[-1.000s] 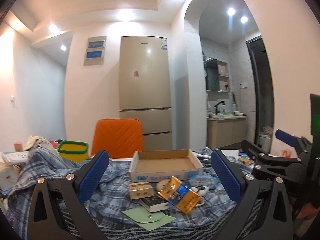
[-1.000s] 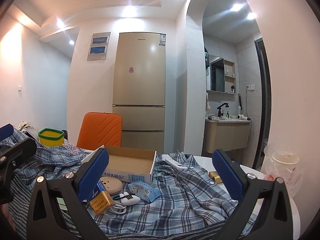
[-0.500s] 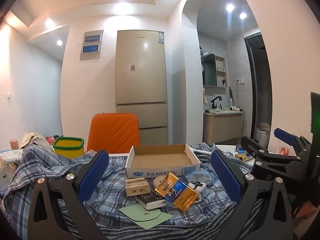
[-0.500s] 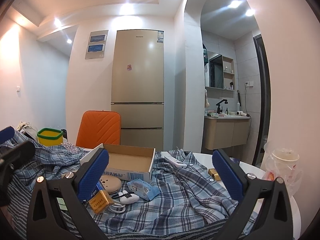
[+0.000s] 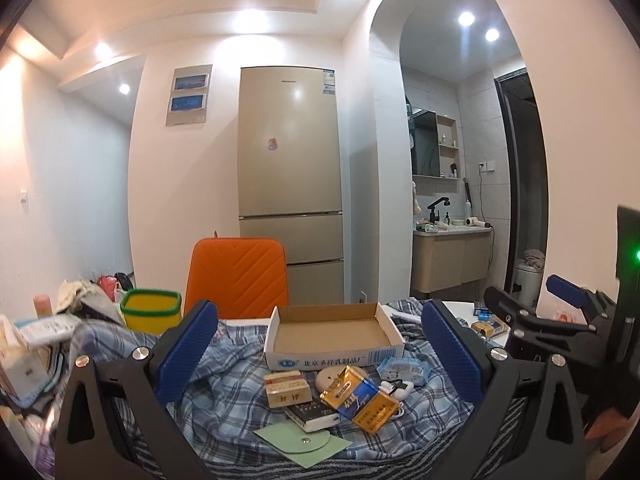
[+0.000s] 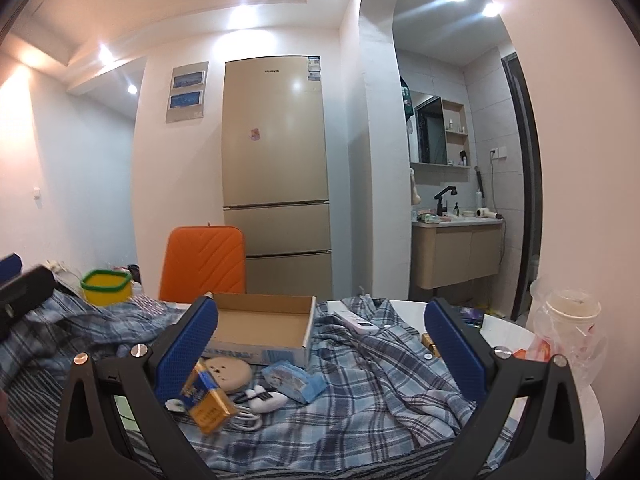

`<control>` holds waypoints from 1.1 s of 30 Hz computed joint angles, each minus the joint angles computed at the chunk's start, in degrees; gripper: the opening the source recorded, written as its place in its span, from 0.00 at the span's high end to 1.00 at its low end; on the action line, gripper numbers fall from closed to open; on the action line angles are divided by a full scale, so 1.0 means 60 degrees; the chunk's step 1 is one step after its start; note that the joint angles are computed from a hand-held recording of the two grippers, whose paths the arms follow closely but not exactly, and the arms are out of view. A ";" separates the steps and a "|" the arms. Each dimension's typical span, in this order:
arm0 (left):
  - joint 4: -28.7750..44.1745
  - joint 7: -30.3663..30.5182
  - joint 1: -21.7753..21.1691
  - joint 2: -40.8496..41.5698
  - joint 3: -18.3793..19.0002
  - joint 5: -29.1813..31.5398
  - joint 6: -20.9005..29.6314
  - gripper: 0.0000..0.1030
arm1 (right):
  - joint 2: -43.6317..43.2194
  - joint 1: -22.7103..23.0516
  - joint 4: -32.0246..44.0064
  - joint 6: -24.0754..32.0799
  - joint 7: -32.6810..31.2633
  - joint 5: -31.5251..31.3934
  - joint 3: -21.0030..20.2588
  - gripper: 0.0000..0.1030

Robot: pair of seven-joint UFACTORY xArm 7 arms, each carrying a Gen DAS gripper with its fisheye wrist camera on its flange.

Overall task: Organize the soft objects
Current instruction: 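Lower the right tool onto the gold-and-blue tube and close on it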

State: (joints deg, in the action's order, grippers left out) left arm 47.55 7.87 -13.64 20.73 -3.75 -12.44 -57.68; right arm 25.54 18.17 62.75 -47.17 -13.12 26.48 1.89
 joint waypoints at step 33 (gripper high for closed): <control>0.2337 0.1353 -0.0722 0.0611 0.1182 -0.1405 0.4249 0.00 | 0.1230 -0.0520 0.3760 0.5929 0.1647 -0.2016 -0.0319 0.00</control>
